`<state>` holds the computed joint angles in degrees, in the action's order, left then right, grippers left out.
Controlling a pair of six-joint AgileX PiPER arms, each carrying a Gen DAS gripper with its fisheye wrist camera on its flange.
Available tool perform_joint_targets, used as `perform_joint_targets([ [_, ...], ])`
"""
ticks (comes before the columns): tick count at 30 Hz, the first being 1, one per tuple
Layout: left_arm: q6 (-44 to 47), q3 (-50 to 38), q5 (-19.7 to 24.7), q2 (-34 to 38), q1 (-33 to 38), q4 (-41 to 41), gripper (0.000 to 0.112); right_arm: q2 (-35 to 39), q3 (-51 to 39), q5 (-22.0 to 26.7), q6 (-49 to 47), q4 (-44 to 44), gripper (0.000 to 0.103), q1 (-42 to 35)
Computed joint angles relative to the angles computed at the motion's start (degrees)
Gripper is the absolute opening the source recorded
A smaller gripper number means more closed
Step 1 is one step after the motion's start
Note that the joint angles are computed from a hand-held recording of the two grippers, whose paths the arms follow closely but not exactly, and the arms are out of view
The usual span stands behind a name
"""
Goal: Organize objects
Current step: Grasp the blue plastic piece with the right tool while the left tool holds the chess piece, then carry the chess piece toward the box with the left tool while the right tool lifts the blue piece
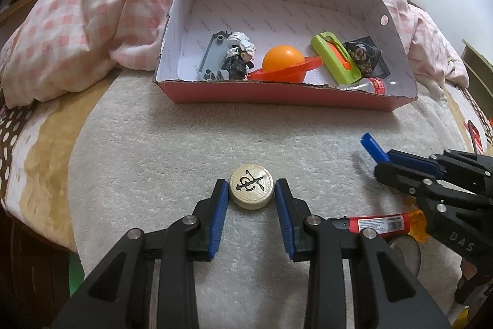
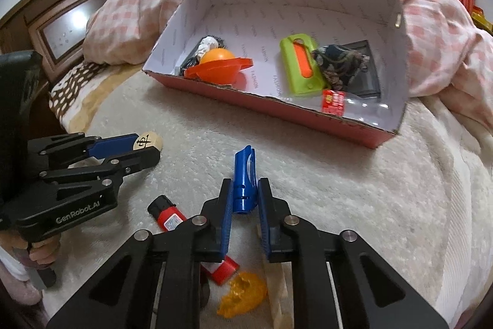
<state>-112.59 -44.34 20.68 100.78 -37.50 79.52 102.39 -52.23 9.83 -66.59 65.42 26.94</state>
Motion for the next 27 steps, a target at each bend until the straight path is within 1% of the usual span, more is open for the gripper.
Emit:
perform_joint_targets([
  [3, -0.21, 0.25, 0.28, -0.45, -0.19, 0.16, 0.031, -1.26, 1.78, 0.25, -5.76, 6.48, 0.017, -1.52],
  [6, 0.12, 0.17, 0.21, -0.55, -0.2, -0.15, 0.031, -1.92, 3.1, 0.33, -7.54, 9.1, 0.017, -3.18],
  [10, 3.4, -1.13, 0.5, 0.92, -0.37, -3.03, 0.031, -1.75, 3.93, -0.76, -6.76, 8.8, 0.017, -4.59],
  [12, 4.14, -1.6, 1.64, 1.43, -0.96, -3.48, 0.031, -1.49, 4.04, -2.2, -3.14, 5.24, 0.017, -4.47],
  [13, 4.25, -1.88, 2.19, 1.65, -1.21, -3.72, 0.031, -1.3, 4.15, -2.55, -3.18, 5.19, 0.017, -4.68],
  [16, 5.59, -2.75, 2.79, 2.34, -1.26, -4.86, 0.031, -0.54, 4.0, -1.27, -8.52, 10.74, 0.017, -5.73],
  [22, 6.39, -3.33, 3.23, 2.67, -1.46, -5.19, 0.031, -0.11, 3.73, -0.69, -11.11, 13.31, 0.017, -6.22],
  [27, 6.59, -2.95, 1.55, 1.39, -0.76, -5.8, 0.031, -1.33, 4.54, 0.84, -14.44, 17.08, 0.017, -7.28],
])
